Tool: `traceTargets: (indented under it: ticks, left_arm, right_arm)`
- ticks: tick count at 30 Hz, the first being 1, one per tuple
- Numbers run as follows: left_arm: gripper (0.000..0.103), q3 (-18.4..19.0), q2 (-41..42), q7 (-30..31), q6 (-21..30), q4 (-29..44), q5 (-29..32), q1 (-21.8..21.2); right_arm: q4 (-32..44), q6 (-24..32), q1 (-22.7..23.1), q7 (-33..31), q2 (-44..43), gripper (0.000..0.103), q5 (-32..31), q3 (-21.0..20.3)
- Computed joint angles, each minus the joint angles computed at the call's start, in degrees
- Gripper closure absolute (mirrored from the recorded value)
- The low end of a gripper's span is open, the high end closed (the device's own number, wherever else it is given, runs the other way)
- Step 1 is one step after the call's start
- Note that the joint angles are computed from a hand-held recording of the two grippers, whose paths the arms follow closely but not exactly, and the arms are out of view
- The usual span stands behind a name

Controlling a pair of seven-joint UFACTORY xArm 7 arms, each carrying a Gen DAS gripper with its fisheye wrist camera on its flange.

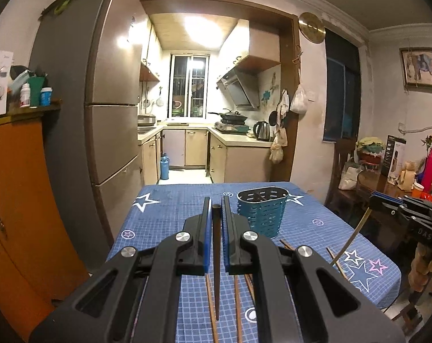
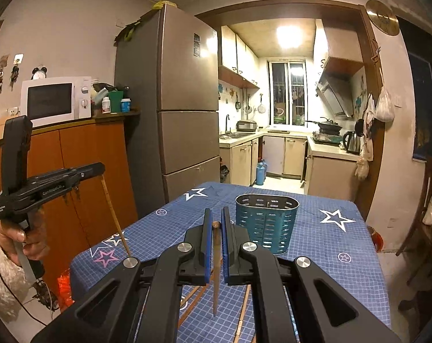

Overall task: Organize utensils
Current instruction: 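Lift the chopsticks and carry both tools over the teal utensil holder, then open the right tool dropping its chopstick in the holder while the left tool does too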

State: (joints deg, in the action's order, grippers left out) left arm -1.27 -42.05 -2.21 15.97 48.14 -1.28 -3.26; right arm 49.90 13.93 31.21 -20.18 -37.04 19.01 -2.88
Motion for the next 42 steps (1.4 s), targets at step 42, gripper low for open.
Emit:
traceTargets:
  ticks: [42]
  left_arm:
    - [0.098, 4.55, 57.27, -24.43, -2.46, 53.14, 20.73, -9.03]
  right_arm:
    - [54.48, -1.87, -18.09, 26.27, 55.07, 0.095, -17.36, 7.05]
